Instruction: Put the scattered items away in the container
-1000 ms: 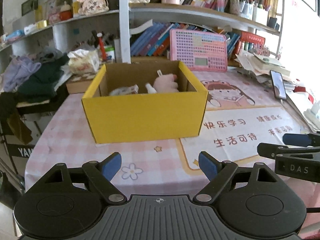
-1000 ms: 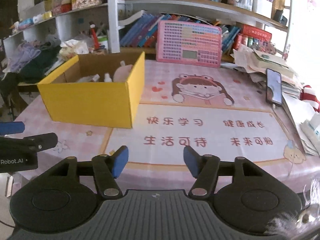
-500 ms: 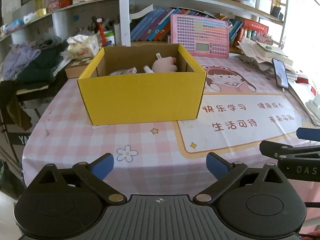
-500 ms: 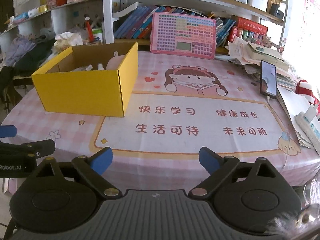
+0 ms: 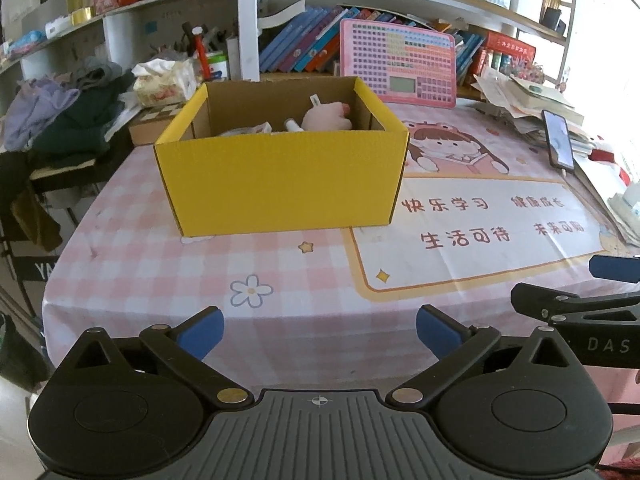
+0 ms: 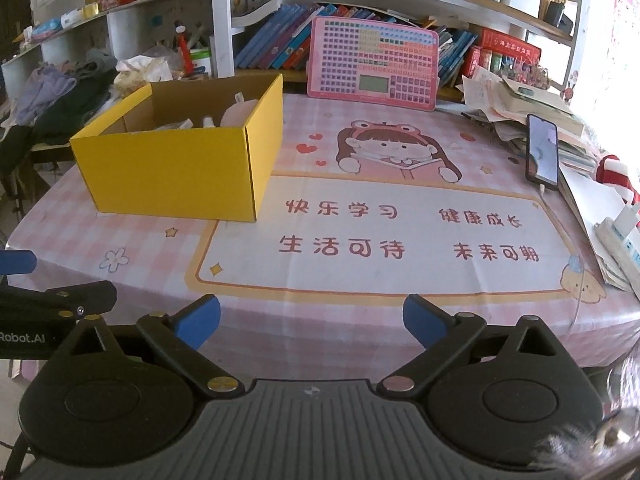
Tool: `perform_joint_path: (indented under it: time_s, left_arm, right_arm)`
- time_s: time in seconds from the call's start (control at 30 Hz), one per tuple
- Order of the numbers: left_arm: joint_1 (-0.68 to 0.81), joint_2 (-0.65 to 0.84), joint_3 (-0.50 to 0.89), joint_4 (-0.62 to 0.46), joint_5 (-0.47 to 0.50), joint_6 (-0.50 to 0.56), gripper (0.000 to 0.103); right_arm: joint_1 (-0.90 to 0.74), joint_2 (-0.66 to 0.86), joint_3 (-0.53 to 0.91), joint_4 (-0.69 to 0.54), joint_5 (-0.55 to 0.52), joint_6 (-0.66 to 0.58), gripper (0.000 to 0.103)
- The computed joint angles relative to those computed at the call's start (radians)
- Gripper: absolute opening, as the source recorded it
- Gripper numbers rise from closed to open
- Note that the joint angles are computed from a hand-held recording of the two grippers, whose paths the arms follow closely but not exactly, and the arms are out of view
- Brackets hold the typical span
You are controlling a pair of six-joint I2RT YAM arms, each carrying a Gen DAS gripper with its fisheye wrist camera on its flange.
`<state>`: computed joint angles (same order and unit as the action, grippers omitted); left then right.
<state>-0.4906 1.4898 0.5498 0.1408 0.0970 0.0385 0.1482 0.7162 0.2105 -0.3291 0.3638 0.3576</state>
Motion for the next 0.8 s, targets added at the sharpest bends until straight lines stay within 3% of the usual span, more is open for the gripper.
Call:
perform_joint_path:
  time_s: [0.8]
  left_arm:
    - [0.034,-0.035,-0.016,-0.049,0.029,0.017,0.103]
  right_arm:
    - [0.115,-0.004,0.011,-0.055,0.07,0.086,0.103]
